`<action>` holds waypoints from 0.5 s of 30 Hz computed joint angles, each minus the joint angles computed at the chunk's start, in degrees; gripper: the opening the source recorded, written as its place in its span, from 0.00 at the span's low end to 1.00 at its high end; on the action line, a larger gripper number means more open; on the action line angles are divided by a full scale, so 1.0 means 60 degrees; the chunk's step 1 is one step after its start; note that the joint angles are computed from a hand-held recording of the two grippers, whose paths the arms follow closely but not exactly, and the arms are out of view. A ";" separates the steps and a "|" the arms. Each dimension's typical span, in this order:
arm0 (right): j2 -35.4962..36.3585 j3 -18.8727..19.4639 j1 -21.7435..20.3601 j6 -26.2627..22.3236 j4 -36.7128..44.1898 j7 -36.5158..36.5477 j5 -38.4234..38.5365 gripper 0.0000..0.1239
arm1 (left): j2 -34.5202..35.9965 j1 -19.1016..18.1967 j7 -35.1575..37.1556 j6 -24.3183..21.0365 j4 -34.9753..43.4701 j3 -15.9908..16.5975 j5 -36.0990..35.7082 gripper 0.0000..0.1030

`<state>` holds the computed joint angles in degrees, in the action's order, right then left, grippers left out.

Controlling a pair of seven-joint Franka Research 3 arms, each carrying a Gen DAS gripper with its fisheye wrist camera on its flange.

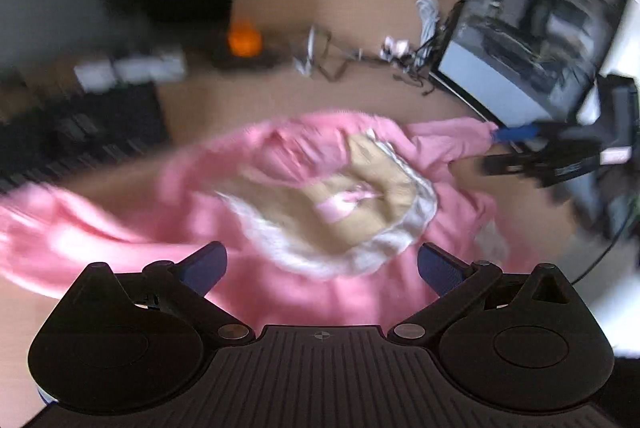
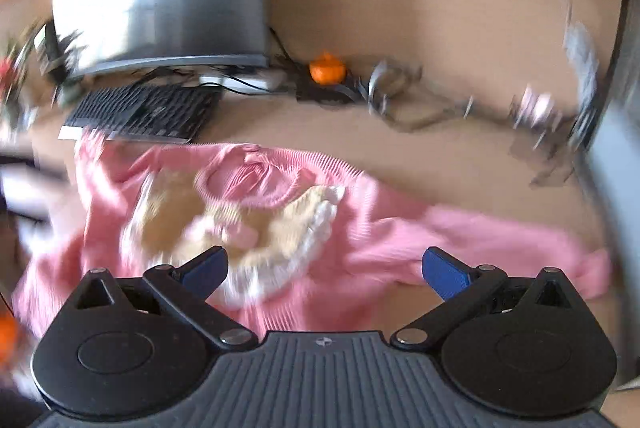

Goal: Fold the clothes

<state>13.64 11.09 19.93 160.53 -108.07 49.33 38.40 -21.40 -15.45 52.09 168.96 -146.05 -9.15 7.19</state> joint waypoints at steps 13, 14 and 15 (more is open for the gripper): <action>0.4581 -0.0778 0.0217 -0.1636 0.5606 0.2460 -0.3263 0.83 | 0.4477 0.0436 0.0964 -0.0771 0.3739 0.0179 -0.0885 1.00; 0.4922 -0.0819 0.0218 -0.1676 0.6078 0.2490 -0.3399 0.83 | 0.4782 0.0529 0.0759 -0.0929 0.4146 0.0171 -0.0543 1.00; 0.5240 -0.0847 0.0216 -0.1690 0.6510 0.2498 -0.3521 0.83 | 0.5089 0.0577 0.0459 -0.1080 0.4558 0.0206 -0.0109 1.00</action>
